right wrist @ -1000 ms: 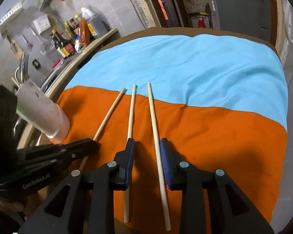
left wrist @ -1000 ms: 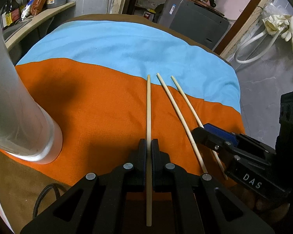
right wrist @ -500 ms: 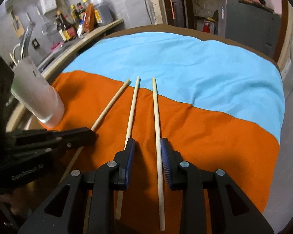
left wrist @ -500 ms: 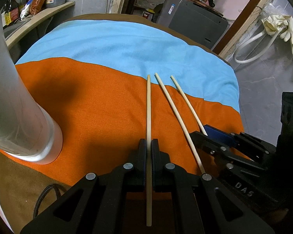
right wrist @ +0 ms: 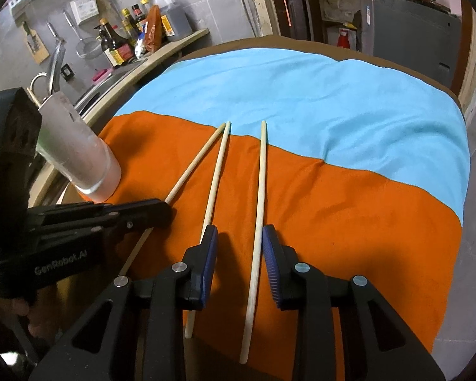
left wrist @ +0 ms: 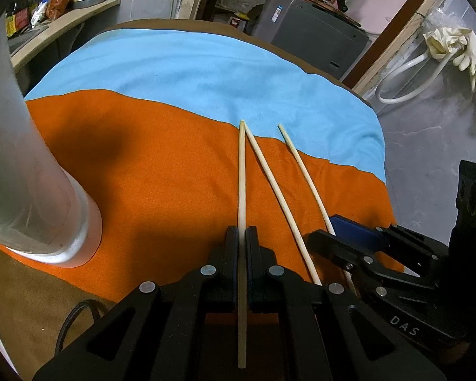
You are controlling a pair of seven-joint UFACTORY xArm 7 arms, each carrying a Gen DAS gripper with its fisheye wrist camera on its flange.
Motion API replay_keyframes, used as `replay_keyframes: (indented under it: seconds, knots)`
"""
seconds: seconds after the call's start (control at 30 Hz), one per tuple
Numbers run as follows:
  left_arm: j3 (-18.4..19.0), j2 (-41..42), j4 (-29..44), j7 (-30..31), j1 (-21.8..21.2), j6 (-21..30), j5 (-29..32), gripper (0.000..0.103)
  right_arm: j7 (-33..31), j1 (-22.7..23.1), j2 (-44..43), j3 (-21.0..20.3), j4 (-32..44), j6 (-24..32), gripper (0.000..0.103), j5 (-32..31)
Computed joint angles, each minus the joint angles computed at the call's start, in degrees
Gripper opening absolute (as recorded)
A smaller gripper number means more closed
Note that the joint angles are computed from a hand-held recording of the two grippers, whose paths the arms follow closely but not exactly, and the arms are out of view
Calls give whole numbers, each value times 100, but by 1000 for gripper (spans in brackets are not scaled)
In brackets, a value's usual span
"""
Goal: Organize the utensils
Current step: 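Lift the held chopsticks up toward the white caddy with both grippers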
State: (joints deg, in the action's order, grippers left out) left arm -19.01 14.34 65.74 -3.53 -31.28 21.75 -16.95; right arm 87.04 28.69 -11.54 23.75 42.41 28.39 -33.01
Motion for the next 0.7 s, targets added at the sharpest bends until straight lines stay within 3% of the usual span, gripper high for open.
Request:
replay_keyframes:
  seconds: [0.27, 0.43, 0.53, 0.57, 0.7]
  knots:
    - [12, -252, -229, 27, 43, 57, -115, 3, -36, 57, 126, 21, 147, 6, 41, 21]
    - [32, -417, -397, 85, 67, 71, -267, 3, -127, 175, 482, -34, 534, 512, 42, -35]
    - [45, -469, -453, 118, 70, 74, -335, 3, -209, 326, 694, -114, 818, 1028, 34, -182]
    - [48, -477, -462, 134, 72, 81, -353, 3, -192, 377, 724, -148, 863, 1142, 27, -211]
    - [77, -456, -414, 170, 71, 199, -356, 3, -312, 499, 577, -272, 740, 1216, 12, -86]
